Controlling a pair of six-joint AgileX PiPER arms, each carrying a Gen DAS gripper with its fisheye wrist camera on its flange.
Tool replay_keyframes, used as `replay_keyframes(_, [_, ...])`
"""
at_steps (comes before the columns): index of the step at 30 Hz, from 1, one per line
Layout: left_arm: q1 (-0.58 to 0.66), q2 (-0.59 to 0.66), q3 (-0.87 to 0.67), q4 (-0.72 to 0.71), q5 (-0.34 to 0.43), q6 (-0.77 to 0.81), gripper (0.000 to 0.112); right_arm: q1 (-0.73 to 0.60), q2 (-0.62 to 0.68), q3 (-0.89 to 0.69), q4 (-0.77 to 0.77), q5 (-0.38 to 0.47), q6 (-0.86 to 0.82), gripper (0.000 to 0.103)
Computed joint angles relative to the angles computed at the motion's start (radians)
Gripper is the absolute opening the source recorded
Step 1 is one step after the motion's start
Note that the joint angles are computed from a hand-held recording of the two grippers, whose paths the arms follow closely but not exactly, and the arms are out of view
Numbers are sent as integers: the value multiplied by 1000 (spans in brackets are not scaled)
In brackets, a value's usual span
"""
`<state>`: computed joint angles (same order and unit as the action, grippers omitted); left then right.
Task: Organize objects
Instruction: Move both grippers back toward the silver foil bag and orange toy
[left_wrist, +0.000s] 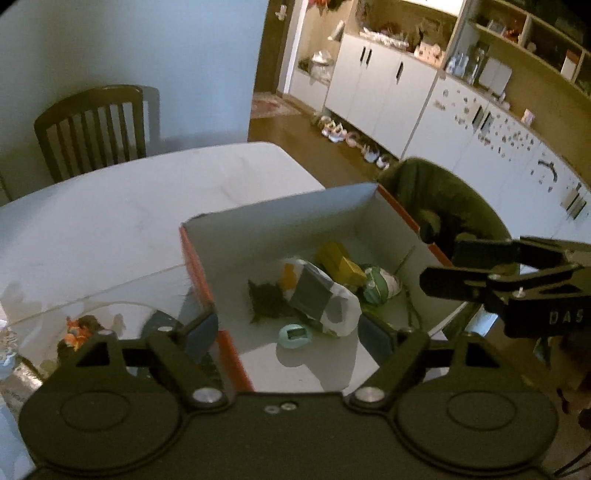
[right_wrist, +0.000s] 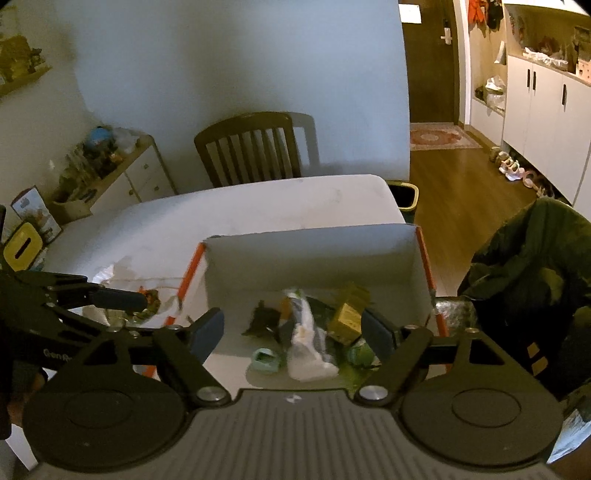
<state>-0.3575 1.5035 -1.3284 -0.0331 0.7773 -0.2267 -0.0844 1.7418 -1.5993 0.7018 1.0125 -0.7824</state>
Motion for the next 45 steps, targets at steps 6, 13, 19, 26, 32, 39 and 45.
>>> replay_keyframes(6, [83, -115, 71, -76, -13, 114, 89, 43, -104, 103, 5, -56, 22, 85])
replay_keyframes(13, [225, -195, 115, -231, 6, 319, 98, 121, -207, 203, -2, -129, 100, 87])
replay_keyframes(19, [362, -240, 154, -366, 33, 506, 100, 217, -275, 270, -43, -202, 195, 87])
replay_keyframes(26, [553, -291, 208, -531, 88, 760, 102, 362, -313, 306, -157, -275, 353, 91])
replay_keyframes(32, [758, -307, 260, -654, 153, 970, 103, 486, -310, 312, -251, -321, 479, 95])
replay_keyframes(39, [969, -267, 280, -742, 243, 1171, 103, 633, -264, 284, -466, -354, 722, 97])
replay_keyframes(45, [1032, -228, 321, -770, 200, 1250, 103, 723, -206, 246, -569, -366, 862, 97])
